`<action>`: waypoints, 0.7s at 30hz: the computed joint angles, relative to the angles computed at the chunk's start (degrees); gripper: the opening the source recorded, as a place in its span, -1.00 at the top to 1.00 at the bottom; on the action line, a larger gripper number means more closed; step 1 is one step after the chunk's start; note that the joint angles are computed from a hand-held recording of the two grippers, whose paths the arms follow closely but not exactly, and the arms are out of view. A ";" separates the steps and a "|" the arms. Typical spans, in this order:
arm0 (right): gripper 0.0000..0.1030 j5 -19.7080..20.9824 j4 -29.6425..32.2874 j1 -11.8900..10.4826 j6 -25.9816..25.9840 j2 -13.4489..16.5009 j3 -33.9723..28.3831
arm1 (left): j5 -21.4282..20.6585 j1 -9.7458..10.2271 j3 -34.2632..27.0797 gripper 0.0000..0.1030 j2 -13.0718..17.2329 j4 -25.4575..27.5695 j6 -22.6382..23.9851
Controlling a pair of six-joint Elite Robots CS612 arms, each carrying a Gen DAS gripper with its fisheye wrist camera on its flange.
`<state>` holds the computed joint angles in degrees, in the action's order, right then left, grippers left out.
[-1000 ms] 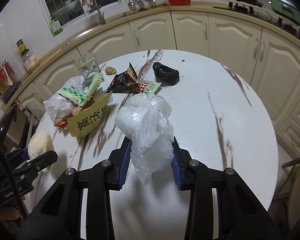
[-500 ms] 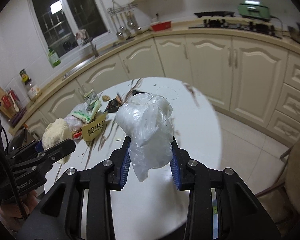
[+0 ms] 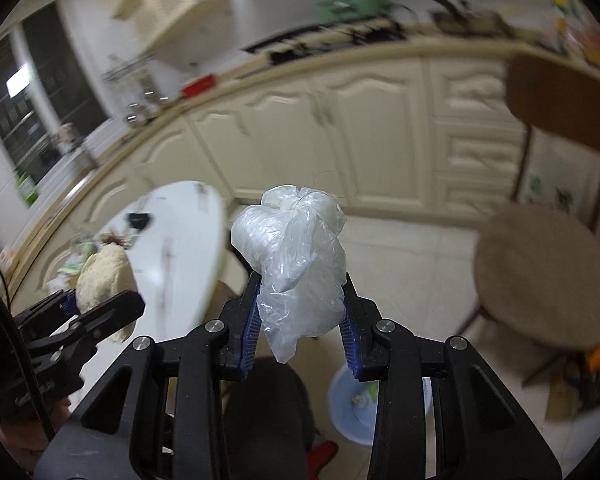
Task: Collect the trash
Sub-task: 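Carry the bag and bun to the blue bucket and release both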
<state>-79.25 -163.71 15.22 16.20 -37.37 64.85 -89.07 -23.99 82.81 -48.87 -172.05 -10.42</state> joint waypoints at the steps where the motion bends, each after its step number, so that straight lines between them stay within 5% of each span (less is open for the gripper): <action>1: 0.36 -1.00 1.14 -0.39 1.13 0.36 0.02 | -1.04 0.21 -1.53 0.12 0.84 1.85 0.72; 11: 0.36 2.02 10.10 -3.52 6.25 3.94 0.91 | -7.46 1.01 -21.20 0.12 12.33 24.76 4.33; 21: 0.36 6.88 16.68 -4.76 8.66 7.47 1.21 | -8.50 1.39 -50.76 0.12 28.43 50.14 5.61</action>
<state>-72.37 -147.03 10.46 24.86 -29.90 66.06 -97.57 -22.60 32.06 -20.44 -121.91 -4.80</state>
